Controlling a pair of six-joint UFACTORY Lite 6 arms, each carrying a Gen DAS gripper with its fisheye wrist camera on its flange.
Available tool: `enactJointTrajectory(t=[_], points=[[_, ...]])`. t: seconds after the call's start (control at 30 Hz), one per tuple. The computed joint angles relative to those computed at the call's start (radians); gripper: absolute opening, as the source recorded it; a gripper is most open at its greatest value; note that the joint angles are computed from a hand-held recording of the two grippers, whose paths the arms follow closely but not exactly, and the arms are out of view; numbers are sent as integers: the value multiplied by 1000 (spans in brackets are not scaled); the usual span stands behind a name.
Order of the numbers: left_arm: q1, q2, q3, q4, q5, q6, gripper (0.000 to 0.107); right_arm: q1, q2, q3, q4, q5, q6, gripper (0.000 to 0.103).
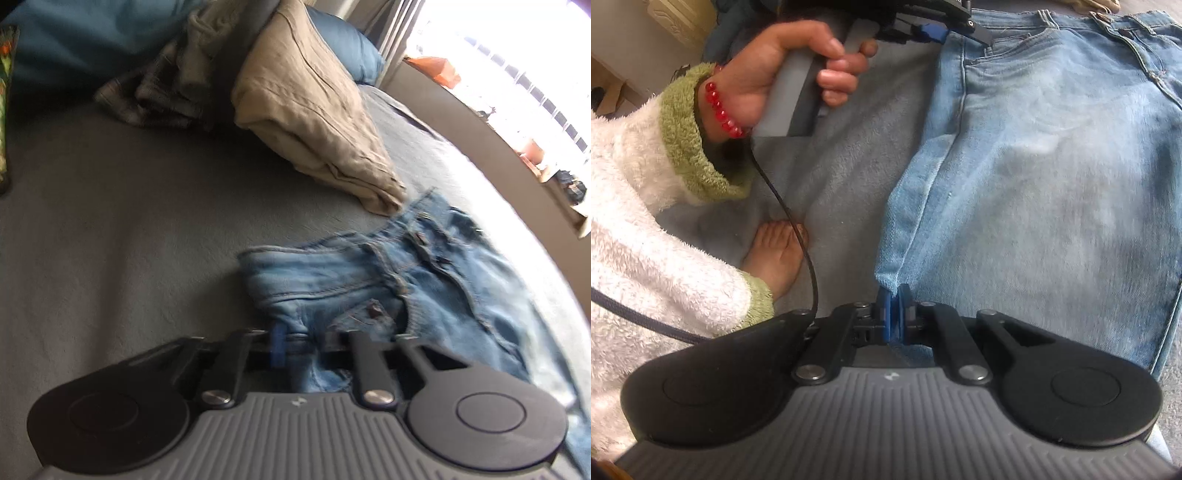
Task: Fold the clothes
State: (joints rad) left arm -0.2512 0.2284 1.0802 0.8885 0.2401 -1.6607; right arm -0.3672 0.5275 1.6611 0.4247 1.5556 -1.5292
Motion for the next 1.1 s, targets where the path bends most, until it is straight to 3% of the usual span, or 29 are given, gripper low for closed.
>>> enactJointTrajectory(t=[0.27, 0.47, 0.57, 0.73, 0.87, 1.0, 1.1], points=[[39, -22, 22, -4, -10, 44, 12, 5, 9, 48, -11, 81, -76, 3], [25, -11, 10, 116, 11, -57, 12, 15, -17, -49, -20, 17, -89, 3], [21, -35, -4, 157, 14, -111, 11, 12, 10, -12, -15, 37, -83, 3], [-30, -44, -27, 435, 89, -359, 11, 9, 22, 1, -4, 42, -87, 3], [-8, 27, -32, 436, 55, -405, 11, 21, 20, -52, -11, -11, -79, 3], [-2, 34, -26, 440, 48, -391, 12, 13, 38, -14, -11, 26, -58, 7], [3, 43, -29, 492, 37, -432, 13, 5, 32, -83, 1, -29, -2, 9]])
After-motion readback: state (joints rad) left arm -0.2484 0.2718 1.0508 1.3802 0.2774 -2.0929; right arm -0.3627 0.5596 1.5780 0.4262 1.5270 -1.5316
